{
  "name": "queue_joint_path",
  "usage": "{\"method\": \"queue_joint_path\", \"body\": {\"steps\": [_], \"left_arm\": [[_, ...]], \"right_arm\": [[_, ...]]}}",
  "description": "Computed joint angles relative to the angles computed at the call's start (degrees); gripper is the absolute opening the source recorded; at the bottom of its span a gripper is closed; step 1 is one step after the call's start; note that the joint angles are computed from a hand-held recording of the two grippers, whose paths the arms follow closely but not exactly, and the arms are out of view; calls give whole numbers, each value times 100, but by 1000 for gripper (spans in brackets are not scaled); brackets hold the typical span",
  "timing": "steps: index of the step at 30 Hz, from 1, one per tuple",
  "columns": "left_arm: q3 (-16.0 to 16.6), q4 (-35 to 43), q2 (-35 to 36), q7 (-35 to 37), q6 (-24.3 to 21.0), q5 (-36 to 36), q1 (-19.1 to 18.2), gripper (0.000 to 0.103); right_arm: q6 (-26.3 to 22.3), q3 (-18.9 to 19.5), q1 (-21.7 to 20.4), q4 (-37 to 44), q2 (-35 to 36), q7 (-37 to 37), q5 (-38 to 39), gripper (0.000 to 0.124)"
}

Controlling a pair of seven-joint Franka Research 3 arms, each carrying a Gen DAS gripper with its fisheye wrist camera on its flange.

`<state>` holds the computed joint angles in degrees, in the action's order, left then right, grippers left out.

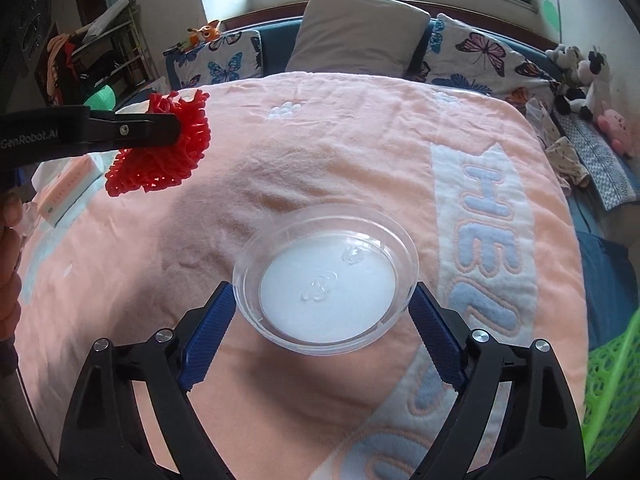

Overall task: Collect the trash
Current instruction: 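Grasp the clear round plastic lid with the right gripper while the left holds the net, then drop the clear lid and red mesh net into the green basket with both grippers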

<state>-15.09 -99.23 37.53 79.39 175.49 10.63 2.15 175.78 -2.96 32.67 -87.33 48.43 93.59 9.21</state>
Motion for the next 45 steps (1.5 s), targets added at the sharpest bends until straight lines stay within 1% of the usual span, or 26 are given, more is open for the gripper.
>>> {"method": "queue_joint_path", "body": {"steps": [7,12,15,16,21,27,33,34,36,37,38,40,42,45], "left_arm": [[-173,-523,-330,-40,232,11,38,23],[-299,-845,-544,-55,345,64,5,23],[-365,-1005,-669,-65,408,103,-37,23],[-409,-1043,-700,-58,425,112,-32,23],[-550,-1234,-862,-48,475,168,-113,23],[-711,-1279,-922,-31,451,185,-243,23],[-830,-1143,-860,27,335,160,-420,23],[-818,-1098,-838,26,308,153,-480,23],[-892,-998,-772,81,238,117,-508,23],[-927,-947,-738,112,213,99,-534,23],[-924,-911,-716,132,201,91,-576,23],[-895,-796,-653,151,139,83,-708,23],[-914,-697,-584,202,96,62,-783,23],[-898,-564,-496,254,19,42,-912,23]], "right_arm": [[539,-153,163,-1128,-720,44,149,87],[814,-535,543,-1861,-1189,72,283,87],[1001,-900,899,-2304,-1448,85,402,87],[1069,-925,930,-2423,-1516,58,451,87],[1394,-1091,1134,-3084,-1936,-148,858,87],[1723,-1291,1347,-3748,-2357,-523,1445,87],[2043,-1271,1240,-4345,-2724,-897,2035,86],[2083,-1280,1217,-4453,-2792,-966,2150,86],[2139,-1347,1260,-4595,-2873,-1141,2425,84],[2186,-1307,1199,-4685,-2928,-1193,2514,80],[2209,-1187,1047,-4761,-2986,-1215,2518,77],[2253,-1094,903,-4891,-3065,-1313,2692,76],[2265,-1103,859,-4987,-3108,-1489,2960,71],[2341,-802,466,-5154,-3191,-1516,3074,71]]}}
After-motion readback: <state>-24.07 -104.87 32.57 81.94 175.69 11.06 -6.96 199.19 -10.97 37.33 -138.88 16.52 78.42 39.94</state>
